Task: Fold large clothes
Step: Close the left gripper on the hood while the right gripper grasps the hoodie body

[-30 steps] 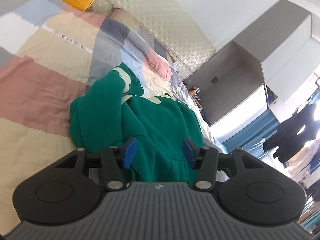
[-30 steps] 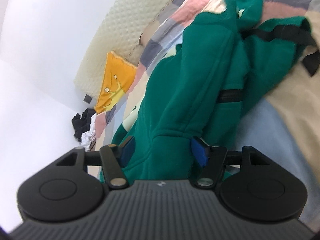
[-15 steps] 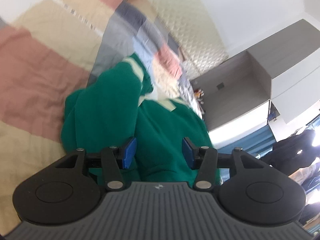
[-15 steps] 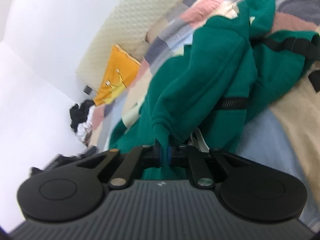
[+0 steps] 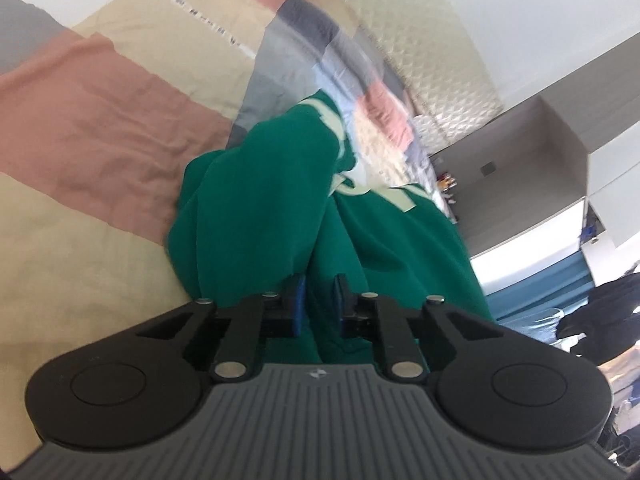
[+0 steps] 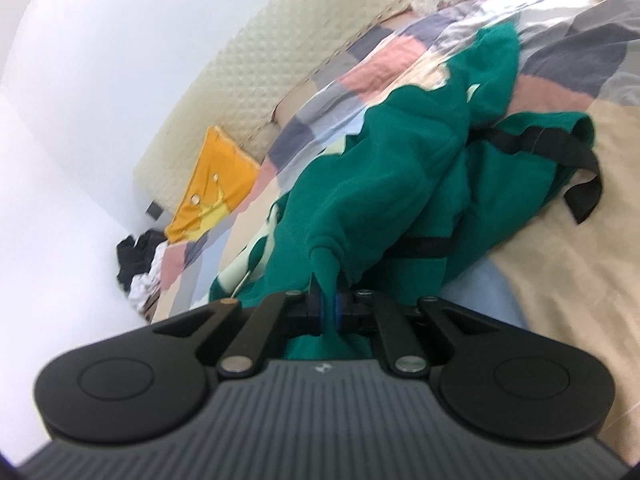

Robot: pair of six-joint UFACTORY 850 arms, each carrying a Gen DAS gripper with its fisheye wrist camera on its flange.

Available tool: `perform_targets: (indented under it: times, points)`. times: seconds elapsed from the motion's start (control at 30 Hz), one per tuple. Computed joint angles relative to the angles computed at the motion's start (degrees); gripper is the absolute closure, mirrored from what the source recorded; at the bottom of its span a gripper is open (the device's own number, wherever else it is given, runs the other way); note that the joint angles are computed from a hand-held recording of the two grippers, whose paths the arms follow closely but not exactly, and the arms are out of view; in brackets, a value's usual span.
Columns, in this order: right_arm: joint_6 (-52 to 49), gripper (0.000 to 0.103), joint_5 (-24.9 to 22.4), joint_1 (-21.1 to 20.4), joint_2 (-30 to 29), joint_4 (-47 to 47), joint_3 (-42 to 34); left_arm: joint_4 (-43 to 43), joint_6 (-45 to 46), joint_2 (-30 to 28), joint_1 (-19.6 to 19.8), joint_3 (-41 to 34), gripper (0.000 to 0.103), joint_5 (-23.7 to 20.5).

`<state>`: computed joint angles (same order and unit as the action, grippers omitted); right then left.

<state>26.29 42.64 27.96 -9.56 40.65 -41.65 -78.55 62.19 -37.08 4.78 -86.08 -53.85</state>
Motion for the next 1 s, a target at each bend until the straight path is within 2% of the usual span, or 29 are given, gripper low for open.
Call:
perform_targets:
  times: [0.1, 0.23, 0.27, 0.33, 0.37, 0.4, 0.43, 0.5, 0.53, 0.6, 0.7, 0.87, 0.93, 1.0]
  points:
    - [-5.25, 0.095, 1.46, 0.72, 0.81, 7.44, 0.49, 0.06, 1.09, 0.53, 0.87, 1.24, 0.092, -0.78]
    - [-6.77, 0.095, 1.86, 0.98, 0.96, 12.84, 0.64, 3.28, -1.49, -0.44, 0.73, 0.14, 0.09, -2.07]
    - [-7.54, 0.095, 1.97, 1.16, 0.87, 14.0, 0.53, 3.23, -0.99, -0.59, 0.52, 0.03, 0.085, -2.48]
    - [-10.83, 0.095, 2.26, 1.5, 0.56, 17.35, -0.05, 3.18, 0.24, -1.2, 0.12, -0.55, 0.053, -4.36]
    - [-11.71, 0.095, 2.47, 1.69, 0.48, 18.12, -0.12, 3.4, 0.67, -1.36, -0.15, -0.71, 0.031, -5.06]
    - [-12.01, 0.095, 2.46, 1.69, 0.33, 18.28, -0.27, 2.87, 2.26, -1.21, -0.46, -0.3, 0.031, -5.31]
    - [-11.98, 0.095, 2.37, 1.64, 0.19, 18.19, -0.39, 1.82, 4.41, -0.39, -0.84, 0.92, 0.032, -3.66]
    - [-12.12, 0.095, 2.43, 1.61, 0.19, 18.24, -0.15, 0.65, 8.3, 1.85, -2.08, 3.64, 0.056, 2.6]
    - [-11.98, 0.095, 2.51, 1.67, 0.36, 18.37, 0.16, 2.48, 7.53, 1.95, -2.55, 3.45, 0.062, 4.21]
    - [-10.59, 0.095, 2.33, 1.37, 0.35, 17.79, 0.4, 5.67, 4.15, 1.44, -2.82, 2.65, 0.09, 5.75]
    - [-9.27, 0.095, 2.26, 1.29, 0.45, 17.38, 0.67, 4.8, 3.87, 1.81, -1.79, 3.13, 0.095, 6.29]
    - [-7.08, 0.095, 2.79, 1.37, 1.01, 15.71, 1.38, -5.39, 9.18, 4.39, 1.41, 6.03, 0.095, 5.32]
    - [-0.39, 0.095, 2.36, 0.49, 1.4, 10.06, 2.52, -3.71, 7.42, 4.47, 1.66, 5.46, 0.095, 8.17]
    - [4.79, 0.095, 1.23, -0.35, 1.36, 6.59, 2.95, 1.57, 3.01, 4.08, 0.81, 4.52, 0.095, 12.64]
